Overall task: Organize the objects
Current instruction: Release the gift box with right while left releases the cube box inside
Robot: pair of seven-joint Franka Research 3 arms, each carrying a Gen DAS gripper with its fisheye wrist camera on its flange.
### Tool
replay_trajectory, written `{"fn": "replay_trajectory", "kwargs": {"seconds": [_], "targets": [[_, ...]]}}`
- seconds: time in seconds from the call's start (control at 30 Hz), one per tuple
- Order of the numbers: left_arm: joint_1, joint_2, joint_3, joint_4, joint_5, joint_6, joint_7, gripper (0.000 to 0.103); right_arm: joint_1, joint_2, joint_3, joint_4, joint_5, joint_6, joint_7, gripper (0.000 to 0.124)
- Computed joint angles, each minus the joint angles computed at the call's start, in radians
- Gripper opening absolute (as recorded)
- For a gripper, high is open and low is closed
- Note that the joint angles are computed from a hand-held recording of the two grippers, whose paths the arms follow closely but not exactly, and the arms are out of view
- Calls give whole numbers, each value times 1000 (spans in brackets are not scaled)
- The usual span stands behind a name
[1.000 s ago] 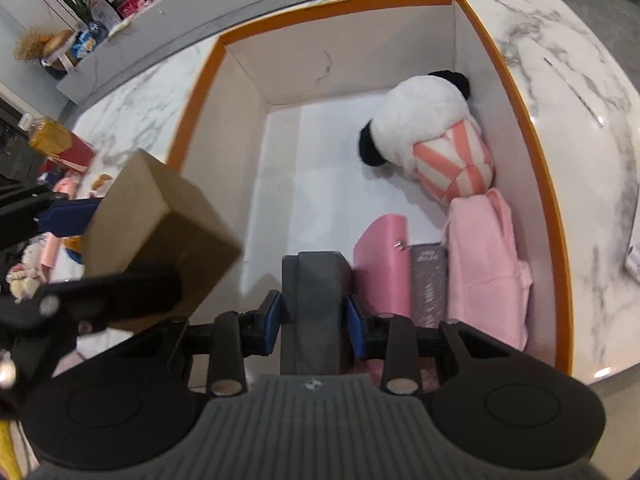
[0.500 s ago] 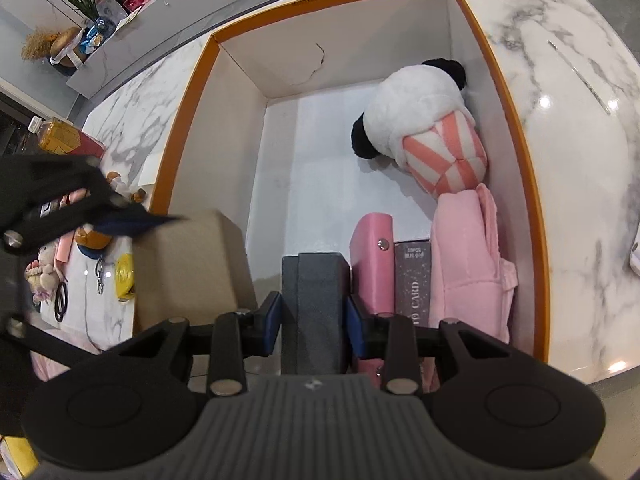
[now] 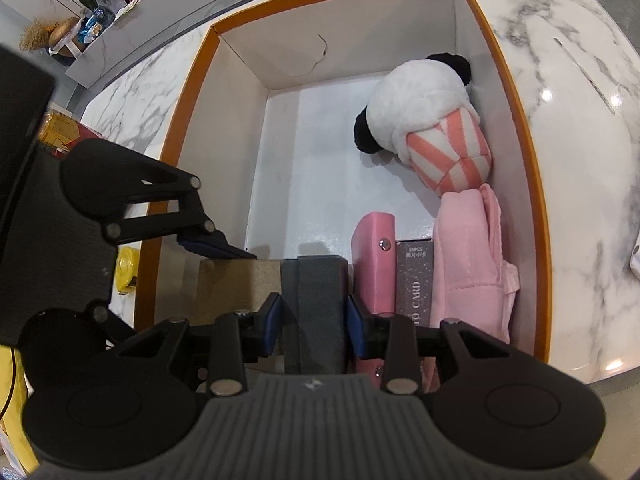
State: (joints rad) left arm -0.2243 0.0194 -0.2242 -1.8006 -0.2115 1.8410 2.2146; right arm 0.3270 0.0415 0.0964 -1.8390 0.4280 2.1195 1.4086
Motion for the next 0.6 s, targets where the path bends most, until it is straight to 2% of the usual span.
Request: {"fn": "replay_trajectory", "kwargs": {"seconds": [0.13, 0.33, 0.43, 0.6], "targets": [[15, 24, 6, 19, -50, -37, 11, 70, 1, -1, 0, 3, -6, -3, 0, 38], [45, 23, 17, 10, -147, -46, 15, 80, 4, -2, 2, 9, -17, -14, 0, 43], [48, -9, 20, -30, -145, 9, -9, 79, 7, -10, 3, 7, -31, -11, 7, 45], [63, -116, 54, -128, -248, 88, 2, 77, 12, -31, 5, -2, -58, 3, 18, 45]]}}
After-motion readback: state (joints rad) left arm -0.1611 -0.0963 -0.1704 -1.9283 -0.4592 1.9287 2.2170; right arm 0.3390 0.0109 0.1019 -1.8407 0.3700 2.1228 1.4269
